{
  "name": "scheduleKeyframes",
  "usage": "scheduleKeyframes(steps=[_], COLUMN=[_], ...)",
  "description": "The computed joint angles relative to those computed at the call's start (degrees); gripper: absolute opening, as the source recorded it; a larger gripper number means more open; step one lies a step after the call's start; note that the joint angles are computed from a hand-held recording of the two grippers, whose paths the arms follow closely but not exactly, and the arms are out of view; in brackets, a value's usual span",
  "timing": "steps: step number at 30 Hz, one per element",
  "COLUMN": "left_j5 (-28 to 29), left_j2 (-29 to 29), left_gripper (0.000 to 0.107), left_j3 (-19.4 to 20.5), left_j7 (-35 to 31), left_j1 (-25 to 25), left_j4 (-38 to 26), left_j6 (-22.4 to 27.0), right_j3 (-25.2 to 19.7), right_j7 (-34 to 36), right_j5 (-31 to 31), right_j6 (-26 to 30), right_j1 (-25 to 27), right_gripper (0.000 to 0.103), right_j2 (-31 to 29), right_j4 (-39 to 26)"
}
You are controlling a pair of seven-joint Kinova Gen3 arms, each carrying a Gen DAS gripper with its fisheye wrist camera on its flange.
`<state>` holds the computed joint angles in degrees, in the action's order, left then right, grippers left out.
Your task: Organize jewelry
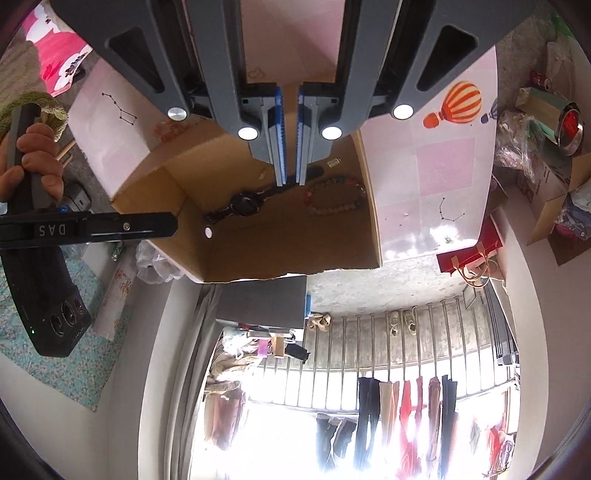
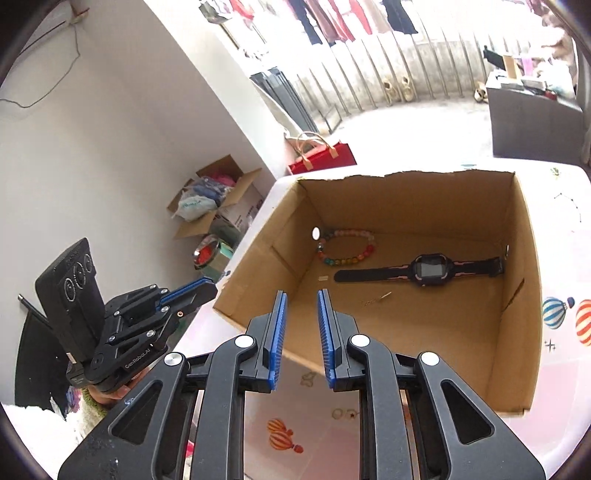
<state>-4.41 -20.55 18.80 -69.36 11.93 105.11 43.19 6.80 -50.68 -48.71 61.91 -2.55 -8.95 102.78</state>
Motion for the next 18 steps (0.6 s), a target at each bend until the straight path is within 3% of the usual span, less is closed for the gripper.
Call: scheduleKeyframes(steps=[4,7,10,15,18], left_j5=[5.53,6.67,7.54,4.54,1.19], left_j2=[-4.70,-5.15,-2.06,3.75,6.81], left_gripper=[0.006,0.009,0.010,0.010,0.023], left_j3=[-3.03,-0.63,1.18,4.22,4.99], left_j7=[-1.82,-0.94,0.46,5.03,7.55], left_j1=[3.82,3.39,3.34,3.26,4.06], left_j4=[5.58,8.95,10.90,11.79,10.85], left_j6=[-1.19,-1.27,-1.46,-4.37,-5.21], right_j3=[2.45,2.21,3.20,-0.03,-3.10], right_j7=[5.72,5.87,3.96,-2.28,-5.82], right_j5=[-2.84,-2.13,-2.96,-1.32,2.07], right_j6=[-0.11,-4.27,-6.73,-13.38,-18.85], right_j1=[-0.18,-0.52,-1.20,-0.76,-1.81], right_gripper=[0.021,0.022,0.022,0.022,0.022], right_j2=[-5.59,-8.70,-7.58,-4.84,-6.56], right_j4=[7.91,14.52,20.25,25.39,26.28])
